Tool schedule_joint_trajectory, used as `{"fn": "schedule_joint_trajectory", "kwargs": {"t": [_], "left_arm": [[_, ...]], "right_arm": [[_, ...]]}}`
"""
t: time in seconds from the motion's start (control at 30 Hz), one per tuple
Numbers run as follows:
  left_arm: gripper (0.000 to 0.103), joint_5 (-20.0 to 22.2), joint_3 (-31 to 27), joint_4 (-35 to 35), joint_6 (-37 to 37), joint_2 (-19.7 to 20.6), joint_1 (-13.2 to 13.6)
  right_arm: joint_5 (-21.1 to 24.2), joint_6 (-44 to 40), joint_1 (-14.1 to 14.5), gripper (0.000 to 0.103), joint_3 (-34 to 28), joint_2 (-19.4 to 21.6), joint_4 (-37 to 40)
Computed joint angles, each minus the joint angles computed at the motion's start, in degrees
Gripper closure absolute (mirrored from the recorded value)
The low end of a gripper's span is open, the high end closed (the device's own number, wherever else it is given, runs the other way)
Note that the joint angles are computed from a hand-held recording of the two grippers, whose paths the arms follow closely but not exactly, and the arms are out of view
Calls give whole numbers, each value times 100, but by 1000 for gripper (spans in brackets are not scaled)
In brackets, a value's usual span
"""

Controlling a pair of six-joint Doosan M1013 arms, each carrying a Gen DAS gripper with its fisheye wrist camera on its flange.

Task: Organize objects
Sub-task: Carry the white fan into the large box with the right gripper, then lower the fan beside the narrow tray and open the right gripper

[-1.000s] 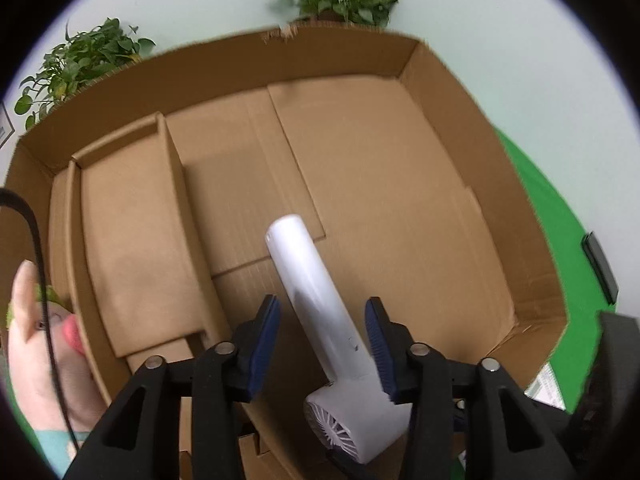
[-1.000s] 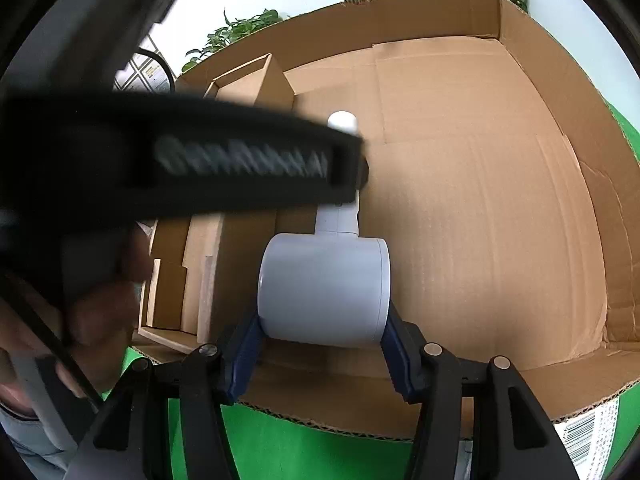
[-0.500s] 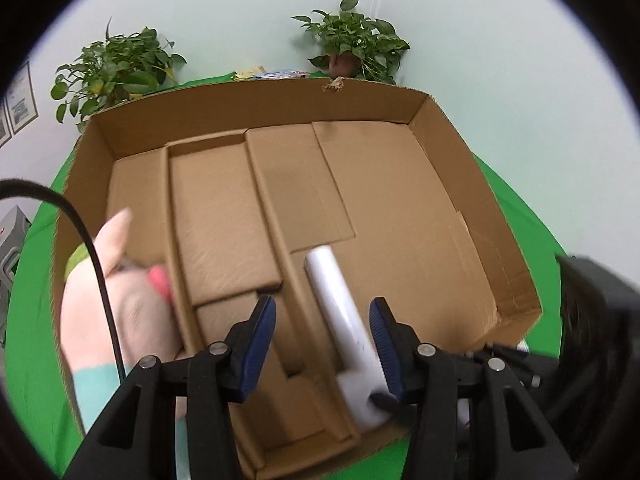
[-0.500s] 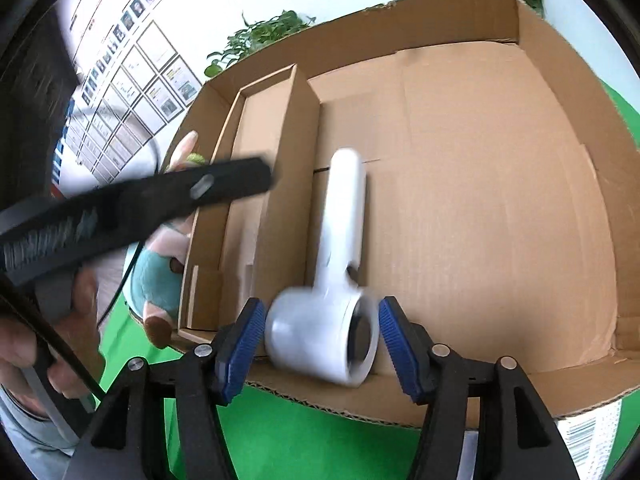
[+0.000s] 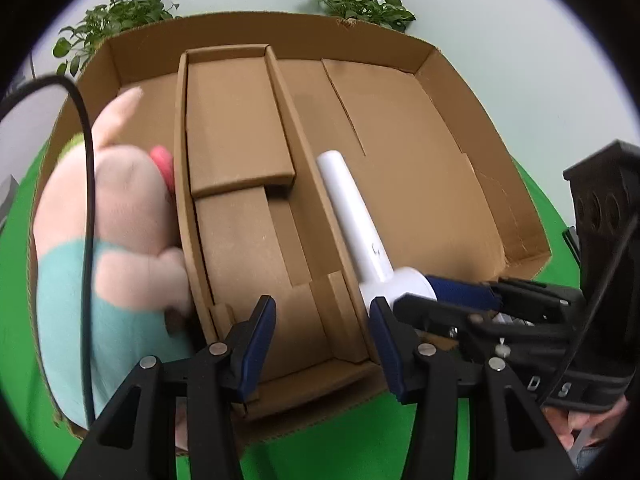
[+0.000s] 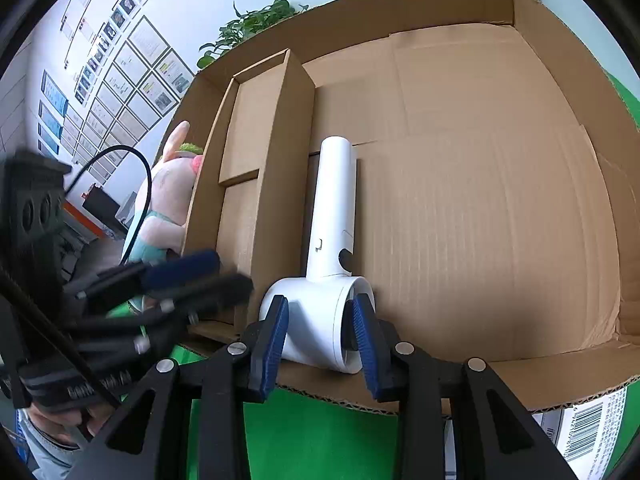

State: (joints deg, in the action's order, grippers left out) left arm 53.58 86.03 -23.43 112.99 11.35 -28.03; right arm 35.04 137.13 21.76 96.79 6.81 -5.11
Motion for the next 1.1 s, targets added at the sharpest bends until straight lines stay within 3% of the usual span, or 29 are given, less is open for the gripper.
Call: {"fn": "schedule_joint_trajectory", "kwargs": {"t": [0.13,0.3,0.4,0.77,0.93,1.03,1.1], "left_arm": [[54,130,53,-144,-101,-4,48],[53,130,155,115,-380,-69,-14],[53,104,180,214,-552,-95,-37],[52,209,68,483,-1421,-93,-93],[49,-365,257,735,-1537,-333,-112],[43,-987,511,1405,-1851,-633,-164],[42,-1145,600,1565,-1952,-735,-125]], "right_arm": [[49,5,47,69,10,-19,-66],[445,1093,302,68,-74,-24,-1537],[410,1092,238,60,-29,-62,-1419],[297,1187,198,50,134,-315,-1530],[231,1195,130,31,85,-295,-1486],[297,1159,142,31,-88,-215,-1694],[333,1056,158,31,-249,-129,-1843]]}}
